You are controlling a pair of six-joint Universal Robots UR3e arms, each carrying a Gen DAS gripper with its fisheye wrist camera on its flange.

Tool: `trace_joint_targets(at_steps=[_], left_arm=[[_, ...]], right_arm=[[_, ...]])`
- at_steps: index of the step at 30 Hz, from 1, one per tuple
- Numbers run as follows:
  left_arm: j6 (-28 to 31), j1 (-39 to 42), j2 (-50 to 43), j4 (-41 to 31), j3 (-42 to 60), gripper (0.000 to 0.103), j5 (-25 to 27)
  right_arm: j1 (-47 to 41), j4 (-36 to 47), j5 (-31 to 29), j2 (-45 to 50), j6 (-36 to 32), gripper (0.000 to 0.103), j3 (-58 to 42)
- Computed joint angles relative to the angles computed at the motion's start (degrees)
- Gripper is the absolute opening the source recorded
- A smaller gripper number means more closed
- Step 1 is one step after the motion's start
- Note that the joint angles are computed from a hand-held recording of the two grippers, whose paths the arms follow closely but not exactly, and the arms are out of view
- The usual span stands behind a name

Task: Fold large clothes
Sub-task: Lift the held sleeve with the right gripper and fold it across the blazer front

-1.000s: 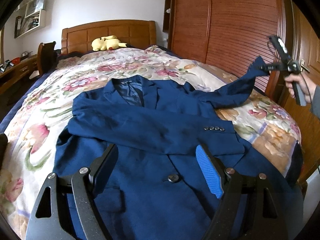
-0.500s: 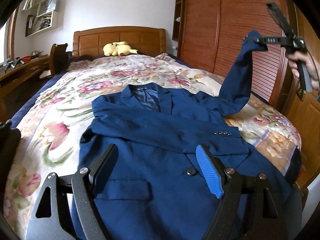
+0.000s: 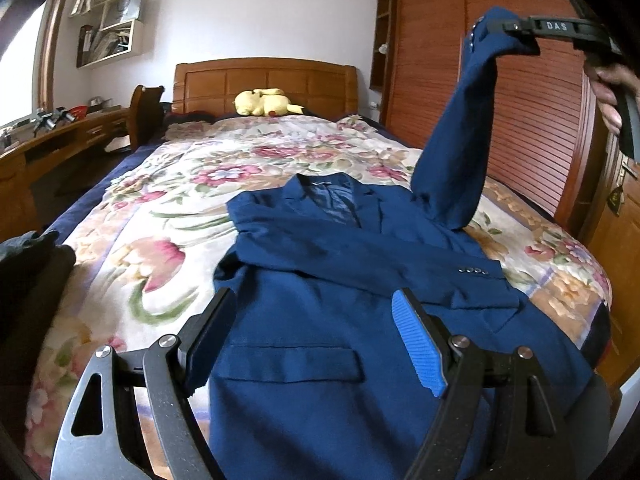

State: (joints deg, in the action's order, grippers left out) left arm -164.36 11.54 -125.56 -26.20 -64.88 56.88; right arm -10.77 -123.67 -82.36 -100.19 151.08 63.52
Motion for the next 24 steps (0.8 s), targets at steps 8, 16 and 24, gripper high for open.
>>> trace_joint_targets(at_steps=[8,16,24], left_arm=[[-0.2,1.1,0.6,0.8,-1.2,0.081,-0.4],[-0.8,1.6,0.3,0.9,-0.5,0.081,-0.3],[-1.3,2.0,-0.5,0.3,0.6,0.081,-0.1]], right_arm=[[5.6,4.9,-2.6,1.5,1.2,0.013,0.6],[3.9,13.8,4.8,3.7,4.0,0.037,-5.2],[-5.0,15.4,12.5,-3.1,-1.3,0.042,2.2]])
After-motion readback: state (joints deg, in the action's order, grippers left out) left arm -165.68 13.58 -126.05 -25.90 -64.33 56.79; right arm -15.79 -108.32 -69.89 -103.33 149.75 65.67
